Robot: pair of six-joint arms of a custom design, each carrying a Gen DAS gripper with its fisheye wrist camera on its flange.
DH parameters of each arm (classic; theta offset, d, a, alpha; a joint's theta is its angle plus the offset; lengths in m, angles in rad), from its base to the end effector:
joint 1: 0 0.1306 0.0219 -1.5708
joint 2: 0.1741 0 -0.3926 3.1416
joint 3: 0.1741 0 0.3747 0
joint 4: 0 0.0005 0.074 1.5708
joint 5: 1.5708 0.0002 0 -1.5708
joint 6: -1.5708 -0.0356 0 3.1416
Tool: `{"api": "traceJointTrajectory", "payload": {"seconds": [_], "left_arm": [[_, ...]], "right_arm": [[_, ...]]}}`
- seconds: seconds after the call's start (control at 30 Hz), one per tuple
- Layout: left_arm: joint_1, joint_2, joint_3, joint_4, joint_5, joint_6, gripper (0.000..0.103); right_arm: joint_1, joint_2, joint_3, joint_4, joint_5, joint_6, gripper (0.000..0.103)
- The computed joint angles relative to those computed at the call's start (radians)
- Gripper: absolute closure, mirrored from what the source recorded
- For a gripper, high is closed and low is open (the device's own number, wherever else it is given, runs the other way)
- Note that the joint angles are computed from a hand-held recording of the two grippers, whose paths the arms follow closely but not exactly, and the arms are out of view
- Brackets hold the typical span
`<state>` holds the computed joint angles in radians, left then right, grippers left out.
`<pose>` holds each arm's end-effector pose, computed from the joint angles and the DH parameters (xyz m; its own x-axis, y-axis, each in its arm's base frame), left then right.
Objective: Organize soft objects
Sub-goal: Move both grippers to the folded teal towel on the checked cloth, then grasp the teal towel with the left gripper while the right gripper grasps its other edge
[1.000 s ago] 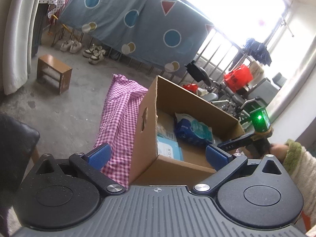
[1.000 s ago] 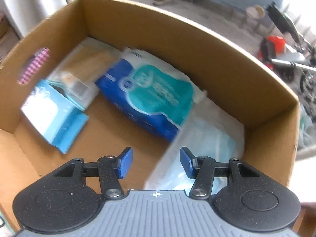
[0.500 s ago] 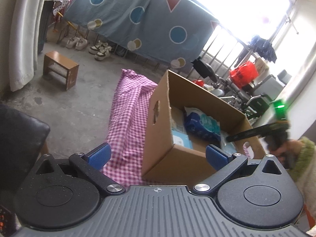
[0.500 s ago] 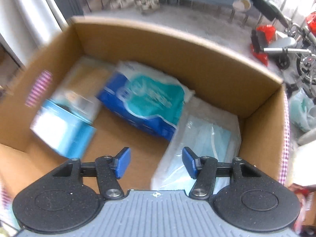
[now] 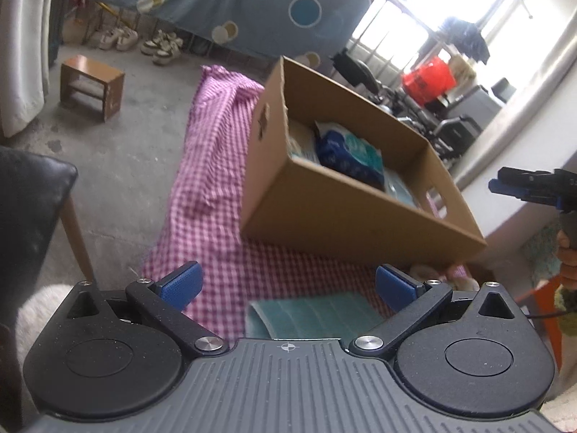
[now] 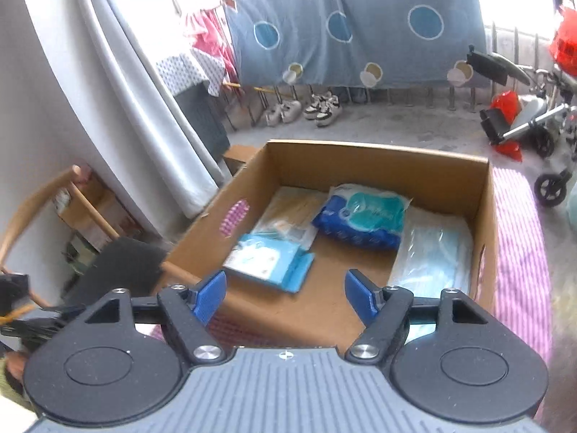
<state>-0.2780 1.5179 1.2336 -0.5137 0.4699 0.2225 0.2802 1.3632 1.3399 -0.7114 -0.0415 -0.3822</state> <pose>0.4788 -0.1539 0.3394 -0.7926 0.0216 -0.6094 0.3832 0.7950 -0.4703 0.4461 0.1294 0.4407 -0.7118 0.1829 -0.6781 -0.0435 0.9521 0.3025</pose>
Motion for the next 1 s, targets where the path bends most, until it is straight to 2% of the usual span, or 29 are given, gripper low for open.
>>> {"api": "traceJointTrajectory", "payload": {"seconds": [0.2,0.33,0.57,0.83,1.0], "left_arm": [[-0.014,-0.035,-0.036,-0.041,0.002,-0.039,0.001],[-0.017,-0.049,-0.064,-0.055,0.018,-0.059,0.001],[-0.047,-0.023,-0.072,-0.096,0.054,-0.081,0.004],[-0.082,0.006,-0.055,-0.133,0.021,-0.134,0.005],[-0.091,0.034,-0.038,-0.158,-0.008,-0.129,0.005]], "right_arm": [[0.053,-0.118,-0.144,0.122,0.0,-0.095,0.027],[0.097,-0.155,-0.219,0.185,-0.003,-0.174,0.023],[0.165,-0.111,-0.327,0.289,-0.043,-0.327,0.023],[0.232,0.01,-0.322,0.278,0.051,-0.427,0.023],[0.245,0.071,-0.287,0.25,0.079,-0.438,0.023]]}}
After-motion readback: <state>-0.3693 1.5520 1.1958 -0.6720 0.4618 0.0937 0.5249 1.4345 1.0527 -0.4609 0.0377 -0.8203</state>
